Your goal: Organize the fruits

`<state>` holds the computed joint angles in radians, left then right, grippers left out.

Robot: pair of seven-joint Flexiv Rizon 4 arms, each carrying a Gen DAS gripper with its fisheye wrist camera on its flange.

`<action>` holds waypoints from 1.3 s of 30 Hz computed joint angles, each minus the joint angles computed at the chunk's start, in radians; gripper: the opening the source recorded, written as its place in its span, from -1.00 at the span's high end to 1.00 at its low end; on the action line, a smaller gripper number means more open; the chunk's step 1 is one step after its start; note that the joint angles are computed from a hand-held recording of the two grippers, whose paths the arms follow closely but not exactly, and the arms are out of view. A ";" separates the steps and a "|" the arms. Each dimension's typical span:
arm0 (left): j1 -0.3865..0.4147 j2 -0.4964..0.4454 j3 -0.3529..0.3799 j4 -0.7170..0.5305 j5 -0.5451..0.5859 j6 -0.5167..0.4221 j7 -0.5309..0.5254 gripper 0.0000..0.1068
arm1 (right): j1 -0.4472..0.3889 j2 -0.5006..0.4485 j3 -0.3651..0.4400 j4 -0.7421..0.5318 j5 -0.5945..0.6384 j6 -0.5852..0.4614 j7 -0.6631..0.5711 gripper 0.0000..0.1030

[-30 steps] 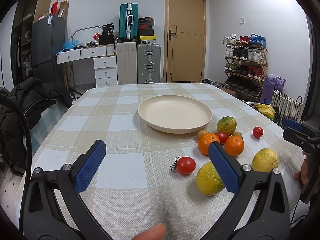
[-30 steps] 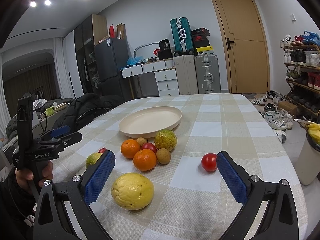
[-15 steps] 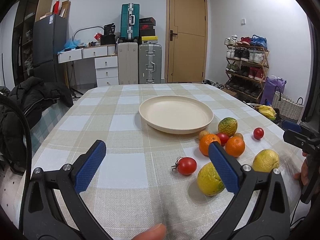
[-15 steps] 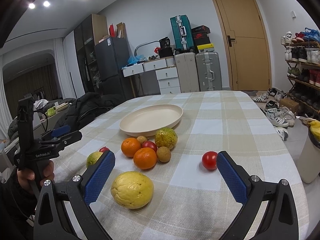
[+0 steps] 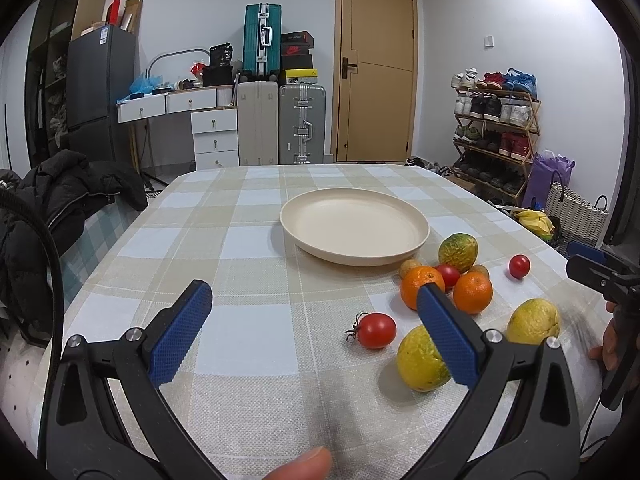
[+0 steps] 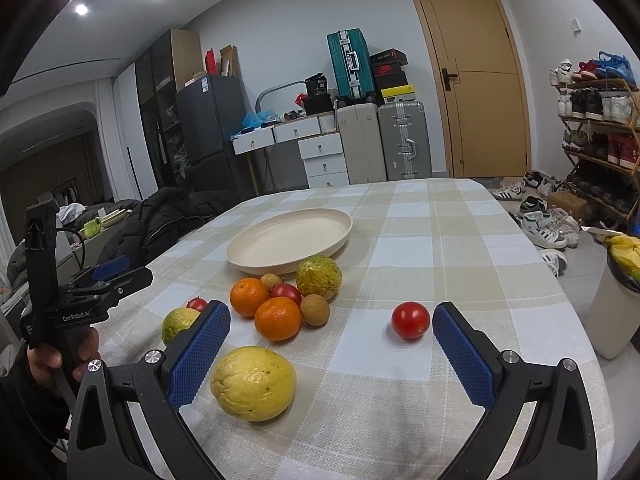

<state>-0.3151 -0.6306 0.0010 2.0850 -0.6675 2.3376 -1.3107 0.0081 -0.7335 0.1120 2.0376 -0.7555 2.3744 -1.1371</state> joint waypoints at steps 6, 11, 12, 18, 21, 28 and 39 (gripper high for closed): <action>0.006 0.000 0.000 0.001 0.010 -0.001 -0.008 -0.91 | -0.004 -0.003 0.001 -0.001 -0.009 0.010 -0.001 -1.00; 0.007 0.002 0.002 0.004 0.013 -0.001 -0.010 -0.91 | 0.002 -0.003 -0.003 0.003 -0.004 0.023 -0.013 -1.00; 0.004 0.001 0.003 0.004 0.008 -0.001 -0.007 -0.91 | 0.003 -0.004 -0.003 0.005 -0.004 0.027 -0.017 -1.00; 0.002 0.000 0.004 0.005 0.003 0.000 -0.003 -0.91 | 0.016 0.000 -0.009 0.014 0.018 0.030 -0.041 -1.00; 0.005 0.001 0.003 0.004 0.006 -0.003 -0.003 -0.91 | 0.018 0.000 -0.008 0.015 0.023 0.028 -0.047 -1.00; 0.000 0.002 0.004 0.004 -0.001 -0.005 0.003 -0.91 | 0.017 0.001 -0.004 0.015 0.027 0.026 -0.050 -1.00; 0.008 0.013 0.005 0.013 0.017 -0.019 -0.007 -0.91 | 0.023 0.007 -0.004 0.024 0.040 0.012 -0.073 -1.00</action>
<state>-0.3075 -0.6178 0.0059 2.0980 -0.6510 2.3183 -1.3180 0.0309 -0.7264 0.1079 2.0616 -0.7158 2.3866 -1.2102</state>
